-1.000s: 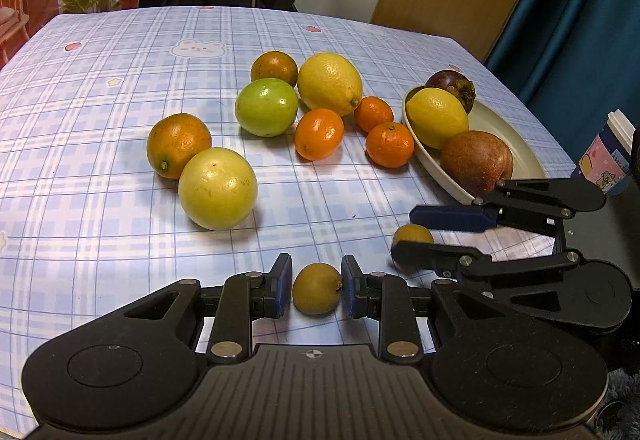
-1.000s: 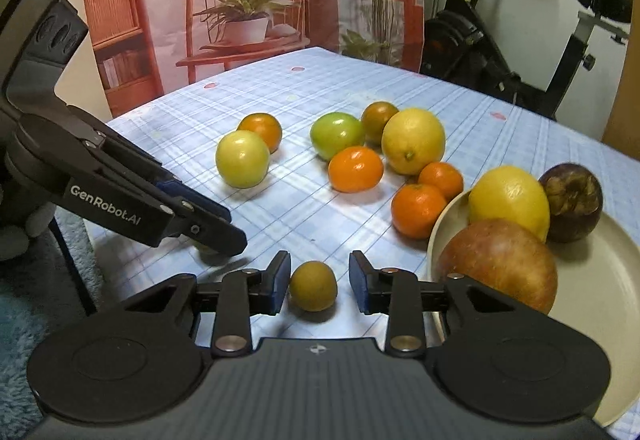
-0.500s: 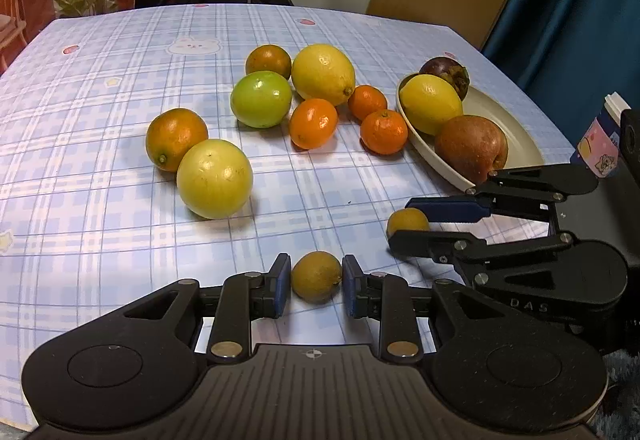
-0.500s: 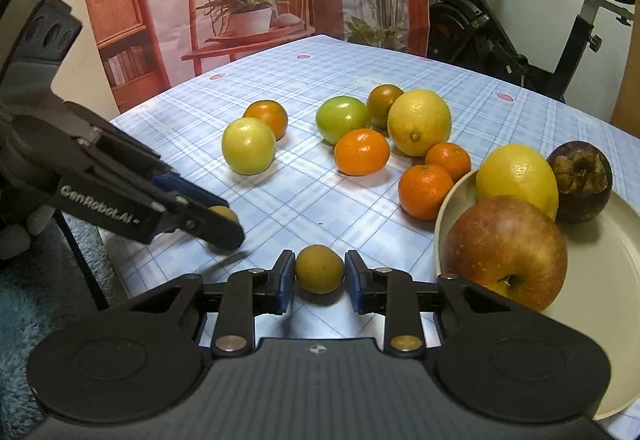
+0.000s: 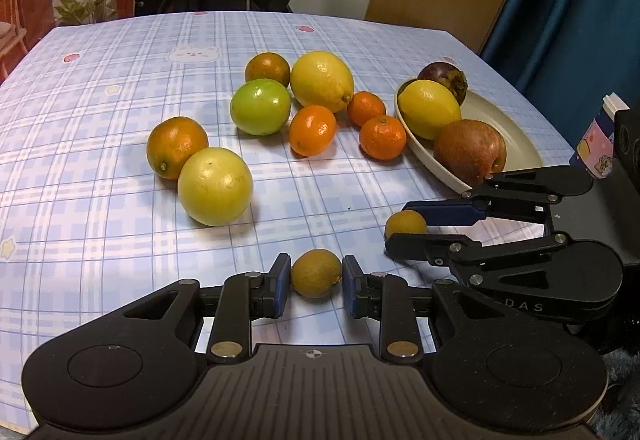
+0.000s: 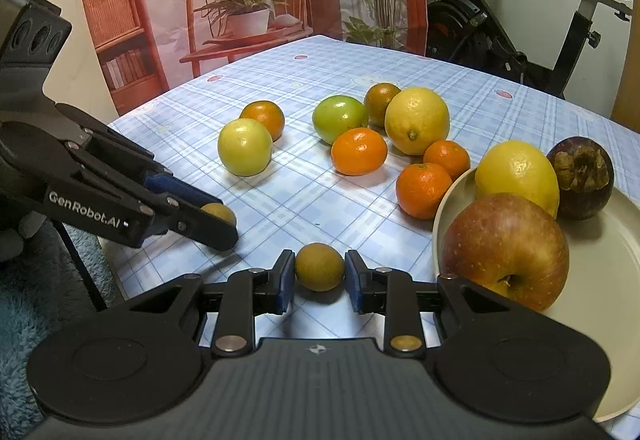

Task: Organize fruits
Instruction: 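Hold the small olive-green fruit raised in the left gripper, then carry the small fruit onto the plate and open the left gripper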

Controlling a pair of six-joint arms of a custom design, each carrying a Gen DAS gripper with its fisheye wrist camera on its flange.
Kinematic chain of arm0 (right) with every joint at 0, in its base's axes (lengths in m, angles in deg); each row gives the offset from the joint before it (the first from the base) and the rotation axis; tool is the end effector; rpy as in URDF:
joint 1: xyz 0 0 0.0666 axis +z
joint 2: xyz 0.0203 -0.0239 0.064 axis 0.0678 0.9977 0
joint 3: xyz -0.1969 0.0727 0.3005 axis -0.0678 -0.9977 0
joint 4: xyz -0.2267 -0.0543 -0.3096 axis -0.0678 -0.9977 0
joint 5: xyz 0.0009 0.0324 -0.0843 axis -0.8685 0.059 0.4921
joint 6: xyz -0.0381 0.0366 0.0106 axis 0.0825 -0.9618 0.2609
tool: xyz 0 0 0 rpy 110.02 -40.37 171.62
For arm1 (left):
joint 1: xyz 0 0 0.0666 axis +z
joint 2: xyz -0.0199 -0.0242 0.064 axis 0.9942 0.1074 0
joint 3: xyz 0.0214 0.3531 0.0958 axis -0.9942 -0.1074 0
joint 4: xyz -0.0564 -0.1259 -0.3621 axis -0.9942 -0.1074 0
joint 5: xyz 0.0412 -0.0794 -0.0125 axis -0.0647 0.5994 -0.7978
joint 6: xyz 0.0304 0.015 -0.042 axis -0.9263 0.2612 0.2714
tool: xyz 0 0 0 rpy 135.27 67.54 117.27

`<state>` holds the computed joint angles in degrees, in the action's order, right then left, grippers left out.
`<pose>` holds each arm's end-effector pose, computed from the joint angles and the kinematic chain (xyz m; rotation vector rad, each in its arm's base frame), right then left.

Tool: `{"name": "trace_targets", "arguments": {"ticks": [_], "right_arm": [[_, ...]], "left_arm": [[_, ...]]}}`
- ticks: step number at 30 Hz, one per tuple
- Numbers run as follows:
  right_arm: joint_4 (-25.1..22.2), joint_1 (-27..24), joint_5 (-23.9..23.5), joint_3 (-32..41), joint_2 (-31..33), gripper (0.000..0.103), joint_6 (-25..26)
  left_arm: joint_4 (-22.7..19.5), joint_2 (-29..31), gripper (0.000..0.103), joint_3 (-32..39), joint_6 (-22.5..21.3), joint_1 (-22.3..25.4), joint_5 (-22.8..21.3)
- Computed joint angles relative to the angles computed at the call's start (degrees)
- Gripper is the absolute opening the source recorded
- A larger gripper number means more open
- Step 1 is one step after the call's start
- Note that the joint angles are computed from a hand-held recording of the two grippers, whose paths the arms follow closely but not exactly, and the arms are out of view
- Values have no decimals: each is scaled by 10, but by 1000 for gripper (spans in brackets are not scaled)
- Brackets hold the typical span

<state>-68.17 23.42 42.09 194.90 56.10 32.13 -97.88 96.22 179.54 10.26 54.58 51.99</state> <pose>0.5588 0.2169 0.4728 -1.0325 2.1241 0.6314 0.5231 -0.2854 0.4575 -0.0584 2.4576 -0.1973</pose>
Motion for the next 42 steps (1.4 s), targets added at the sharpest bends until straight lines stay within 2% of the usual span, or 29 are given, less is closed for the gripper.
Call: {"name": "trace_targets", "arguments": {"ticks": [23,30,37,42], "right_arm": [[69,-9,-17,-36,-23,29,-32],[129,-16,-28,-64,-43,29,-61],[248,-32,-15,-109,-72,29,-136],[300,-49,6,-121,-75,29,-190]], "left_arm": [[28,-11,29,-15,1,-2,-20],[32,-9,29,1,-12,-1,-32],[6,37,29,91,-33,1,-36],[-22,114,29,221,-72,-6,-26]]}}
